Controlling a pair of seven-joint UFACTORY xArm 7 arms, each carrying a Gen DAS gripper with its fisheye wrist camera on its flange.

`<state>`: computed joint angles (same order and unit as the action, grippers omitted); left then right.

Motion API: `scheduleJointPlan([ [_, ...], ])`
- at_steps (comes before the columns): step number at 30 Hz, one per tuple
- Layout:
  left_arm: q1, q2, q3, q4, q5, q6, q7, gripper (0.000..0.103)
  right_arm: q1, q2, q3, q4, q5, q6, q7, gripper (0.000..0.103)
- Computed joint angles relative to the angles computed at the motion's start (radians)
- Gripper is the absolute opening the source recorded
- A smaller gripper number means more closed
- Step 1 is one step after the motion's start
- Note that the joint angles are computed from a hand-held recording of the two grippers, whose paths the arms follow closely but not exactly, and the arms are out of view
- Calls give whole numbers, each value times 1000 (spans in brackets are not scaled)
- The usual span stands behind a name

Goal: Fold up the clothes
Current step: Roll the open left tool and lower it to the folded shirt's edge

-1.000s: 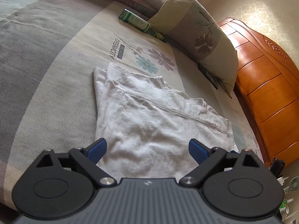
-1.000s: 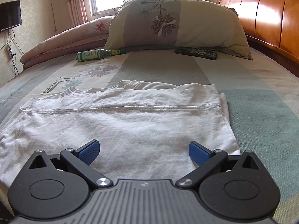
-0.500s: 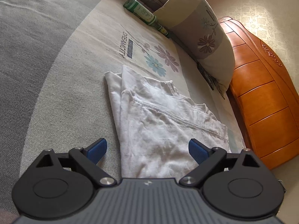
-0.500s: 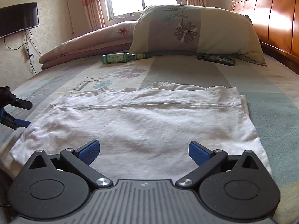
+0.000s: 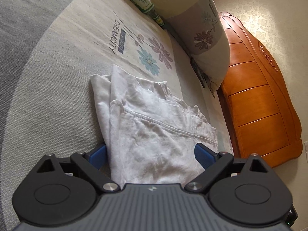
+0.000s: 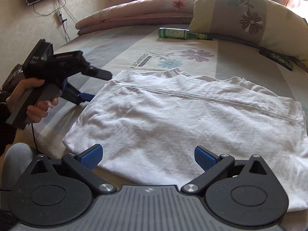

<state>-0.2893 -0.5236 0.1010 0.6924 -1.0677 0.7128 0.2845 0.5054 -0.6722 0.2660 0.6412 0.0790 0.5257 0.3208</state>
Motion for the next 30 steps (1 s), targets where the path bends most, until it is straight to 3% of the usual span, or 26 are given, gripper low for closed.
scheduleJointPlan([
  [4,-6,7,8,2,-27,15,14,95,-34,71,31,108,-34,91,28,103],
  [8,-1,-35,22,-24,-21,103,4,95,-33,124,15,192,-23,152,27,103],
  [12,-2,-54,22,-49,-53,95,57,95,-11,128,-3,207,12,120,-5,103],
  [16,1,18,2,0,-98,48,45,95,-36,104,19,186,5,72,47,103],
  [21,8,88,-23,59,-109,41,47,98,-29,69,-9,158,43,47,78,103],
  [30,19,-13,9,-29,-143,161,101,98,-24,26,-26,112,62,28,91,103],
])
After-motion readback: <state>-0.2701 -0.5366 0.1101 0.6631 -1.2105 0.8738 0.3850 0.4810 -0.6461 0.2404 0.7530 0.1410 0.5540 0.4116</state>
